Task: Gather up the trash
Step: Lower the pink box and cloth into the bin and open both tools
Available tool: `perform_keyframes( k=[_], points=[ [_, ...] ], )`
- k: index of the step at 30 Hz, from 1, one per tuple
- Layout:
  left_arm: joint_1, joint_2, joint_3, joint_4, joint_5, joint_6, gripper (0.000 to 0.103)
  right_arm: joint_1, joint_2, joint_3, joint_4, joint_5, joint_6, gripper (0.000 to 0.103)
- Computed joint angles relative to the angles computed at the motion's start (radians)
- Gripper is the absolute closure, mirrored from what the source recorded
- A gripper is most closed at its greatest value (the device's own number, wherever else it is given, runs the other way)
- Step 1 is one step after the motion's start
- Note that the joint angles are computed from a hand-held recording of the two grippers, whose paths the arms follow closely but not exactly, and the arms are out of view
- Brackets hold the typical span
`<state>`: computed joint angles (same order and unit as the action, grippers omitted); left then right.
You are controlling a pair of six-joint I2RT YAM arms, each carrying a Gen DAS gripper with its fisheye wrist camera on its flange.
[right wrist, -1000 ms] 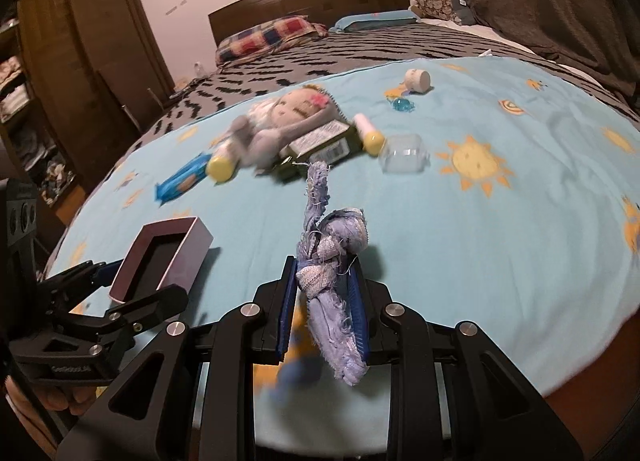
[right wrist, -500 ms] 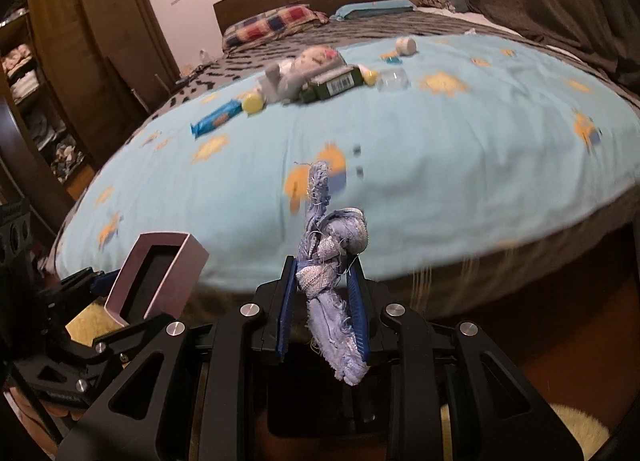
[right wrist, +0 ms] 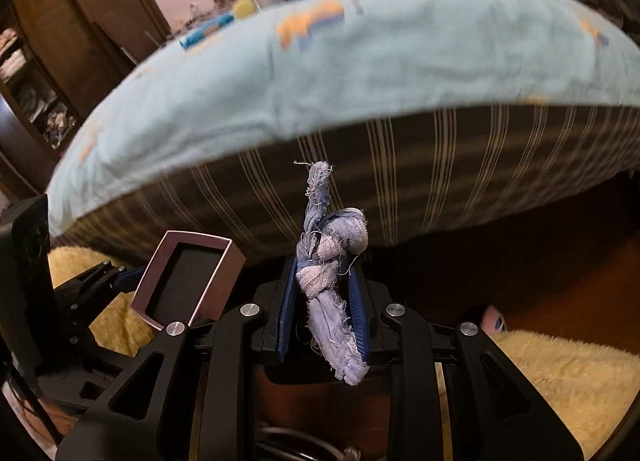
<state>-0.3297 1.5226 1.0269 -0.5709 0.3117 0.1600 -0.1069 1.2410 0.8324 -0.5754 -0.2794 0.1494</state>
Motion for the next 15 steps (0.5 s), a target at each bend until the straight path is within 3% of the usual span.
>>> perform_keyframes(
  k=[9, 15],
  points=[
    [-0.025, 0.152, 0.032, 0.014, -0.022, 0.004, 0.018, 0.012, 0.130, -0.011, 0.038, -0.026, 0.005, 0.077],
    [-0.037, 0.192, 0.067, 0.003, -0.034, 0.003, 0.017, 0.016, 0.169, 0.010, 0.058, -0.052, 0.022, 0.071]
  ],
)
